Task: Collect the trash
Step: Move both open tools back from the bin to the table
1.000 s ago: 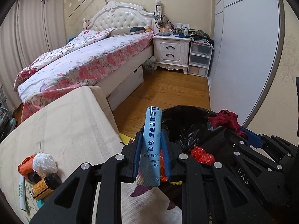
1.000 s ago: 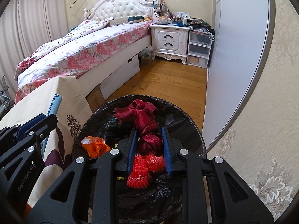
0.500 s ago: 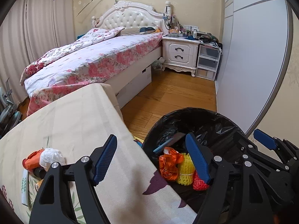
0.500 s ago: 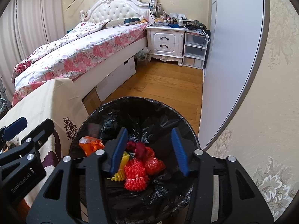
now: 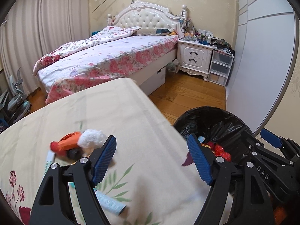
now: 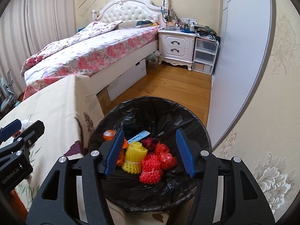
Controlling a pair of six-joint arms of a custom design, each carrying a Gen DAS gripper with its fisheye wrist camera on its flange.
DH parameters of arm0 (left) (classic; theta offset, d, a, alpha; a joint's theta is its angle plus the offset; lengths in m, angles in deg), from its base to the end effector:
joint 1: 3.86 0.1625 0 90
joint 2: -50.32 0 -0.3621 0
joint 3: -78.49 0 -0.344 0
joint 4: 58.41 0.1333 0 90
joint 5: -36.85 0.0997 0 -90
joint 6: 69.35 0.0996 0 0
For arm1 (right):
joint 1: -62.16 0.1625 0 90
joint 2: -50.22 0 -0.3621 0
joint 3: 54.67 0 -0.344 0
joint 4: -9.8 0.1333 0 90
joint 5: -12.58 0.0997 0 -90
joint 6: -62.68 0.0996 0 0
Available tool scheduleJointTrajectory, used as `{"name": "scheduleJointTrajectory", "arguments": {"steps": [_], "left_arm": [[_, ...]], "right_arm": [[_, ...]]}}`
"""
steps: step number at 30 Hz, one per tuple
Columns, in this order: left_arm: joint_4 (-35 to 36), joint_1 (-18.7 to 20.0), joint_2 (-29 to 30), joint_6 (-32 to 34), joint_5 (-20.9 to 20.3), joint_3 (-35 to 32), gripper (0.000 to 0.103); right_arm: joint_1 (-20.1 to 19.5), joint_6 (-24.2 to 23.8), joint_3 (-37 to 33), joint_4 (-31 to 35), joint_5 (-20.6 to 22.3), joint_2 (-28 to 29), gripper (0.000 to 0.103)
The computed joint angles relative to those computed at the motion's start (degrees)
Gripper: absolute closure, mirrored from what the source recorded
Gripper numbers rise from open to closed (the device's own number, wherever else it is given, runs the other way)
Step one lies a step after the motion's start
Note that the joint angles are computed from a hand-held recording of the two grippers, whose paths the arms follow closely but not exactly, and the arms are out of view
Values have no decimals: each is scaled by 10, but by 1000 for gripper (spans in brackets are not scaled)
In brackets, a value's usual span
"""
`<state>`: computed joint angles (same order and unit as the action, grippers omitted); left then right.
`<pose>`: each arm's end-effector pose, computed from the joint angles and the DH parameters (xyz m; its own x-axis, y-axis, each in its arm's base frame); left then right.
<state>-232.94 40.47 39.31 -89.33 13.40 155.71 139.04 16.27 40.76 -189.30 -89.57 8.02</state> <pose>-0.2731 -0.5809 -0.0894 -0.6872 -0.1485 -0.7111 0.4727 0.6519 -0.5930 -0.0292 -0.6203 0.1581 -0.7214 -0.1258 0.6810 -0.5731 0.6604 -0.4852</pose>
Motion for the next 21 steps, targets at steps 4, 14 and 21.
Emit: {"name": "scheduleJointTrajectory", "arguments": {"steps": [4, 14, 21], "left_arm": [[7, -5, -38, -49, 21, 68, 27], [120, -8, -157, -266, 69, 240, 27], [255, -6, -238, -437, 86, 324, 27]], "right_arm": [[9, -11, 27, 0, 7, -6, 47], [39, -49, 81, -2, 16, 1, 47], [63, -69, 105, 3, 15, 15, 47]]}}
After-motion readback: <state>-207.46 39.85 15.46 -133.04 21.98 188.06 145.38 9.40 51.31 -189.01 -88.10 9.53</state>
